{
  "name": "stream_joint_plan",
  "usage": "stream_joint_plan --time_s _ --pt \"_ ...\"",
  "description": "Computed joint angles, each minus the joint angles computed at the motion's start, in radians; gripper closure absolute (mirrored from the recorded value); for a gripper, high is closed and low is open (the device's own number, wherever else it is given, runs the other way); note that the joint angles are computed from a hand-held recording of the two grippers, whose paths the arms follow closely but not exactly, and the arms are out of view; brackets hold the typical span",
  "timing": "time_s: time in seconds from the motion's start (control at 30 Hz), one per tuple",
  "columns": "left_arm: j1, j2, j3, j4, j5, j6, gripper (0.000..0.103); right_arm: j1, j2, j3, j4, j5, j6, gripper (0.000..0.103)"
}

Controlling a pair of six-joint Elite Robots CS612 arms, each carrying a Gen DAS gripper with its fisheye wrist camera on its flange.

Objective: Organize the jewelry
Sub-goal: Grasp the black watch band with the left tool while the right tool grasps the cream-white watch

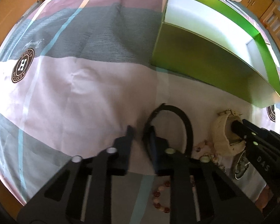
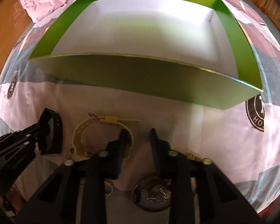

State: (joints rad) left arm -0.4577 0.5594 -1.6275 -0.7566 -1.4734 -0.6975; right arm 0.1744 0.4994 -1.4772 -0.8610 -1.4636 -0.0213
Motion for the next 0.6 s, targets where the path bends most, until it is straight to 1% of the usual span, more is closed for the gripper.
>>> stream_joint_plan --time_s 0.03,0.07,0.17,0.27,0.37,0.47,0.5,0.6 --pt "0.001 0.001 -0.004 -0.002 -0.007 -0.003 0.096 -0.003 0.0 -0.001 0.001 0.022 -0.002 0.096" --pt "0.003 0.004 -0.01 -0.005 -0.013 -0.011 0.096 -0.001 -0.001 -0.002 0.002 0.021 -0.003 0.097" --pt "0.014 0.009 -0.033 -0.016 -0.041 -0.039 0.097 -0.008 0.005 -0.021 -0.014 0.038 -0.007 0.097" --pt "0.023 0.012 -0.061 -0.018 -0.056 -0.045 0.097 -0.008 0.004 -0.033 -0.049 0.02 0.005 0.097" --pt "0.016 0.012 -0.086 -0.023 -0.035 -0.039 0.097 -0.017 0.002 -0.042 -0.068 0.033 0.021 0.097" --pt "0.009 0.008 -0.101 -0.019 0.001 -0.027 0.097 -0.013 0.001 -0.04 -0.081 -0.003 0.016 0.097" --pt "0.0 0.017 -0.114 -0.019 0.009 -0.032 0.097 -0.016 0.008 -0.048 -0.079 -0.007 0.014 0.097" --pt "-0.005 0.017 -0.119 -0.056 0.011 -0.022 0.097 -0.02 0.009 -0.049 -0.089 0.01 0.027 0.097"
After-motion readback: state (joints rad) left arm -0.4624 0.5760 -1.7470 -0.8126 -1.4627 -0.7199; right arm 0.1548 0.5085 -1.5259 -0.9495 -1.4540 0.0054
